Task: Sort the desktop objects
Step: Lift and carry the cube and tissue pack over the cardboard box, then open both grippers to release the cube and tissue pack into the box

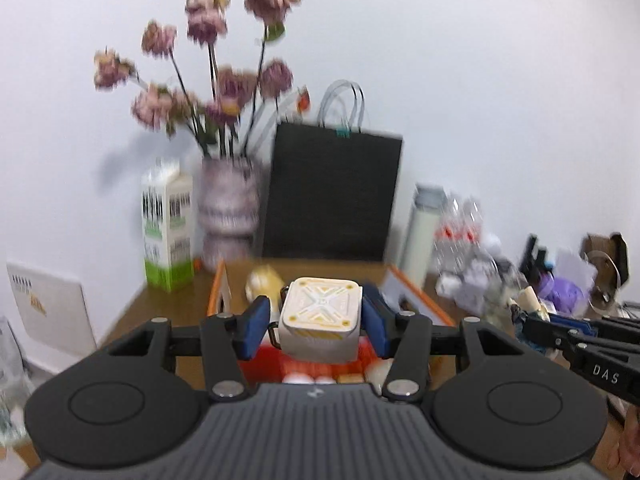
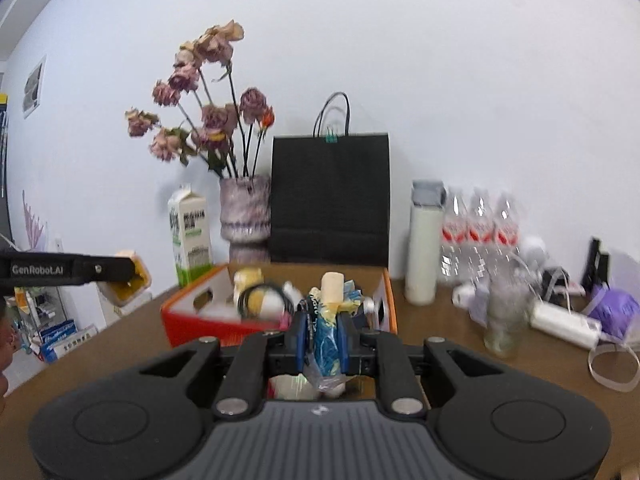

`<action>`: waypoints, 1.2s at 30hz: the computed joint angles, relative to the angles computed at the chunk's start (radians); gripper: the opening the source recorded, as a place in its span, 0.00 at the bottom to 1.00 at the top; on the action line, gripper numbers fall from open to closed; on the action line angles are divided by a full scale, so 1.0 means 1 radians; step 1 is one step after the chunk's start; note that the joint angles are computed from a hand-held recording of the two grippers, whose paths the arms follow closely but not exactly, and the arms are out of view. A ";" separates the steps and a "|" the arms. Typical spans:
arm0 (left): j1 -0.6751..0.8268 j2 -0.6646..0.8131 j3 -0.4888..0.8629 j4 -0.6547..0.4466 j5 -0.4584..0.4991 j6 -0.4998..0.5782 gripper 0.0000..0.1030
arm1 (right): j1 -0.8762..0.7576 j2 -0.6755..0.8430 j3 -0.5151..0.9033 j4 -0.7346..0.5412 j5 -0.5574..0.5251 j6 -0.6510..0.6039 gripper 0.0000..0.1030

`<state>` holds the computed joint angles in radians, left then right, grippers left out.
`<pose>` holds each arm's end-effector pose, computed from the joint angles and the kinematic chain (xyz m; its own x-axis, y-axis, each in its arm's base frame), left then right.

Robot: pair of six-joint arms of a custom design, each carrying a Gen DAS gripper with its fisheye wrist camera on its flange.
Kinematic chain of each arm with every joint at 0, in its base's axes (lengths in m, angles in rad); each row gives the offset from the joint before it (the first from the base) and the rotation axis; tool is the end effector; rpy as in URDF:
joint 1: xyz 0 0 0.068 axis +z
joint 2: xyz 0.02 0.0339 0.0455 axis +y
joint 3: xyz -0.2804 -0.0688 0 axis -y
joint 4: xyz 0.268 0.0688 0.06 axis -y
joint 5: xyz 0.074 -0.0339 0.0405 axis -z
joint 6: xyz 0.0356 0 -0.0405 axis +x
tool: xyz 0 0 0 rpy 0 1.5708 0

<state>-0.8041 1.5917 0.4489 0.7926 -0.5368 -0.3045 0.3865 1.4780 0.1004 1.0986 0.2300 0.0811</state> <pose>0.2143 -0.1962 0.1390 -0.3127 -0.0467 -0.9487 0.2012 0.9729 -0.1142 0.1965 0.0712 0.1113 -0.2675 -0.0237 -0.9633 -0.1428 0.9896 0.0153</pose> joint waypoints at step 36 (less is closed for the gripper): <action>0.328 1.017 1.710 -1.437 0.462 -0.032 0.41 | -0.223 0.973 1.699 -1.565 -0.391 0.041 0.24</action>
